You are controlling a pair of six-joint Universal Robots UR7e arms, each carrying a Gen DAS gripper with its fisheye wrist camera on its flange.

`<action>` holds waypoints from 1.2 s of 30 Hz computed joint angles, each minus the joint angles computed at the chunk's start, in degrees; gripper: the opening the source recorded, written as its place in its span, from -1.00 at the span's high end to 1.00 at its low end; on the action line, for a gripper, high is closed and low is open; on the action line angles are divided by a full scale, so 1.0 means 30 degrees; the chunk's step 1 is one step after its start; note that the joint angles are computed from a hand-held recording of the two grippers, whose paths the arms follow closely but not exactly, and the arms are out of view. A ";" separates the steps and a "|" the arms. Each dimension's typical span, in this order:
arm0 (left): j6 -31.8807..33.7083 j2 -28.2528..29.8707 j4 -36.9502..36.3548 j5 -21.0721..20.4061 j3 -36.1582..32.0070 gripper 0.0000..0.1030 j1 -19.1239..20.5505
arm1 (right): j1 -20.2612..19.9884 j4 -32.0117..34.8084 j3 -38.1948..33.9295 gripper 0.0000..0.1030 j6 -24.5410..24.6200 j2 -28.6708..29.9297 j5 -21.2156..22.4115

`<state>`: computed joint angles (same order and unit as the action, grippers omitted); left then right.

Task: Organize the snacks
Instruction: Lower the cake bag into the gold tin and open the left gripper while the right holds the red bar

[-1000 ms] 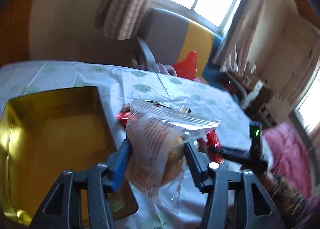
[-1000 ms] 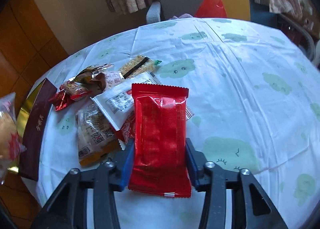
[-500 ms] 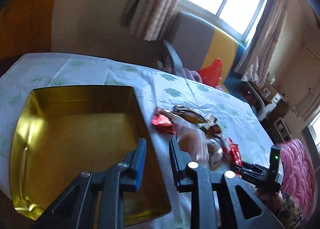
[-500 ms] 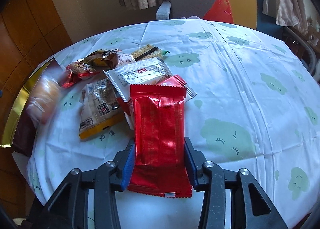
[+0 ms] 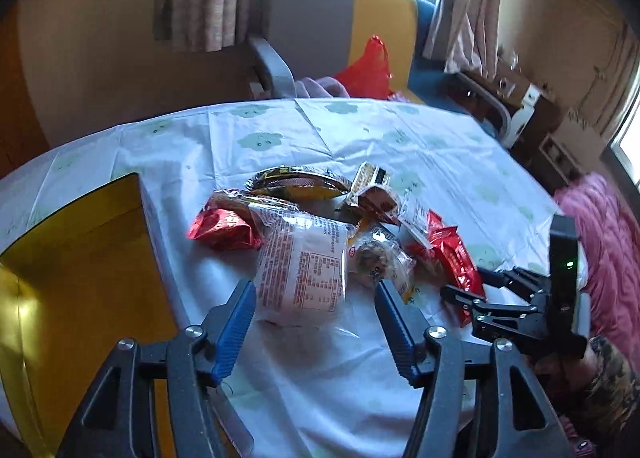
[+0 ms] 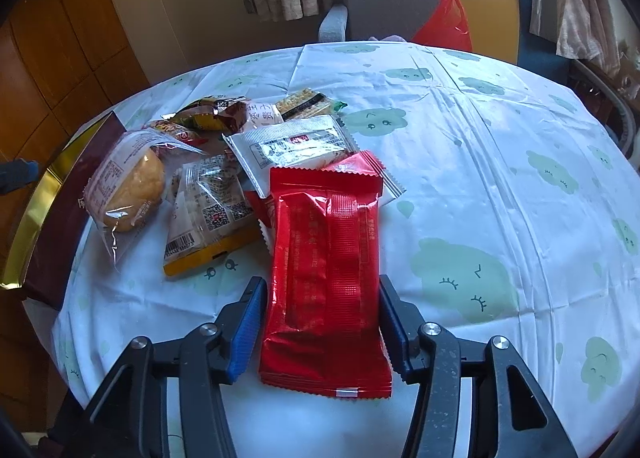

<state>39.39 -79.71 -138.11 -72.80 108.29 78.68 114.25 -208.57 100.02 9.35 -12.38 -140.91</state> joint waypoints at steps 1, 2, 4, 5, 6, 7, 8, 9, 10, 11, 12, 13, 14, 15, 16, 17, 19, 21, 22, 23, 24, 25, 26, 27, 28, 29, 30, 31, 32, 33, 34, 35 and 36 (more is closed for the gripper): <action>0.0115 0.0210 -0.0012 0.0298 0.0010 -0.29 -0.0101 | -0.0027 -0.0077 0.0013 -0.12 -0.0063 -0.0007 0.0088; 0.0105 0.0435 0.0095 0.0522 -0.0069 -0.37 -0.0161 | -0.0044 -0.0186 0.0035 -0.15 -0.0140 0.0001 0.0181; -0.0012 0.1009 0.0283 0.1122 -0.0315 -0.43 -0.0278 | -0.0049 -0.0242 0.0021 -0.18 -0.0187 0.0017 0.0253; -0.0033 0.1225 0.0229 0.1338 -0.0363 -0.46 -0.0337 | -0.0057 -0.0268 0.0016 -0.20 -0.0195 0.0025 0.0291; -0.0027 0.1515 0.0101 0.1613 -0.0415 -0.51 -0.0418 | -0.0068 -0.0283 0.0005 -0.22 -0.0210 0.0032 0.0343; -0.0045 0.1783 0.0079 0.1839 -0.0486 -0.51 -0.0488 | -0.0081 -0.0310 0.0005 -0.24 -0.0235 0.0033 0.0415; -0.0159 0.2055 0.0037 0.2025 -0.0573 -0.51 -0.0550 | -0.0088 -0.0320 0.0000 -0.26 -0.0252 0.0037 0.0457; -0.0307 0.2395 -0.0031 0.2213 -0.0711 -0.51 -0.0566 | -0.0089 -0.0306 -0.0018 -0.29 -0.0275 0.0045 0.0487; -0.0445 0.2799 -0.0139 0.2597 -0.0828 -0.51 -0.0583 | -0.0088 -0.0290 -0.0039 -0.30 -0.0303 0.0051 0.0501; -0.0432 0.3057 -0.0617 0.3188 -0.0741 -0.50 -0.0635 | -0.0085 -0.0286 -0.0058 -0.31 -0.0334 0.0066 0.0500; -0.0397 0.3277 -0.1045 0.3681 -0.0657 -0.38 -0.0659 | -0.0077 -0.0264 -0.0080 -0.32 -0.0352 0.0080 0.0479; -0.0183 0.3367 -0.1437 0.3639 -0.0560 -0.38 -0.0569 | -0.0070 -0.0269 -0.0096 -0.32 -0.0395 0.0093 0.0455; 0.0036 0.3324 -0.1716 0.3417 -0.0458 -0.36 -0.0510 | -0.0062 -0.0280 -0.0111 -0.32 -0.0440 0.0114 0.0430; 0.0285 0.3214 -0.2068 0.3282 -0.0251 -0.33 -0.0459 | -0.0057 -0.0344 -0.0124 -0.32 -0.0510 0.0146 0.0412; 0.0356 0.3094 -0.2384 0.3157 -0.0072 -0.31 -0.0438 | -0.0049 -0.0426 -0.0122 -0.32 -0.0587 0.0171 0.0394; 0.0372 0.2907 -0.2621 0.2951 0.0120 -0.29 -0.0372 | -0.0039 -0.0454 -0.0146 -0.32 -0.0654 0.0205 0.0352; 0.0188 0.2342 -0.2512 0.2178 0.0354 -0.27 -0.0239 | 0.0002 -0.0314 -0.0248 -0.32 -0.0763 0.0261 0.0189; 0.0236 0.1556 -0.2748 0.1362 0.0718 -0.27 -0.0191 | 0.0022 -0.0286 -0.0308 -0.31 -0.0845 0.0314 0.0085; 0.0307 0.1009 -0.2982 0.0928 0.0954 -0.26 -0.0210 | 0.0034 -0.0281 -0.0317 -0.31 -0.0879 0.0335 0.0046; 0.0313 0.0393 -0.3103 0.0345 0.1109 -0.26 -0.0181 | 0.0047 -0.0195 -0.0331 -0.31 -0.0899 0.0336 -0.0003; 0.0146 -0.0064 -0.3034 -0.0090 0.1090 -0.26 -0.0158 | 0.0059 -0.0107 -0.0340 -0.31 -0.0896 0.0323 -0.0041; -0.0206 -0.0626 -0.2973 -0.0589 0.0934 -0.27 -0.0073 | 0.0063 -0.0057 -0.0323 -0.31 -0.0877 0.0303 -0.0038; -0.0471 -0.0986 -0.3056 -0.0958 0.0753 -0.27 0.0040 | 0.0051 -0.0044 -0.0298 -0.31 -0.0840 0.0277 0.0000; -0.0766 -0.1343 -0.3212 -0.1310 0.0548 -0.27 0.0178 | 0.0023 -0.0021 -0.0246 -0.31 -0.0787 0.0218 0.0084; -0.1084 -0.1581 -0.3467 -0.1577 0.0177 -0.27 0.0405 | -0.0006 -0.0025 -0.0171 -0.31 -0.0698 0.0148 0.0195; -0.1291 -0.1644 -0.3714 -0.1596 -0.0135 -0.27 0.0582 | -0.0050 -0.0122 -0.0063 -0.31 -0.0554 0.0069 0.0362; -0.1456 -0.1618 -0.3998 -0.1414 -0.0503 -0.27 0.0775 | -0.0134 -0.0308 0.0105 -0.33 -0.0401 -0.0044 0.0659; -0.1567 -0.1385 -0.4396 -0.0923 -0.0960 -0.27 0.0954 | -0.0206 -0.0452 0.0241 -0.34 -0.0268 -0.0140 0.0927; -0.1652 -0.1144 -0.4672 -0.0499 -0.1312 -0.27 0.1130 | -0.0280 -0.0585 0.0371 -0.35 -0.0129 -0.0239 0.1196; -0.2126 -0.0637 -0.4746 0.0229 -0.1994 -0.27 0.1421 | -0.0341 -0.0722 0.0488 -0.37 -0.0016 -0.0317 0.1422; -0.2734 -0.0164 -0.4357 0.0682 -0.2687 -0.27 0.1676 | -0.0382 -0.0899 0.0595 -0.37 0.0088 -0.0355 0.1622; -0.3662 0.0420 -0.3724 0.0997 -0.3568 -0.27 0.2018 | -0.0439 -0.1084 0.0696 -0.38 0.0180 -0.0404 0.1829; -0.4455 0.0969 -0.3258 0.1205 -0.4338 -0.27 0.2342 | -0.0486 -0.1189 0.0788 -0.39 0.0272 -0.0460 0.2004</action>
<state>26.03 -76.80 -147.89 -69.18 95.28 85.71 112.79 -212.14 102.39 10.16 -13.76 -134.90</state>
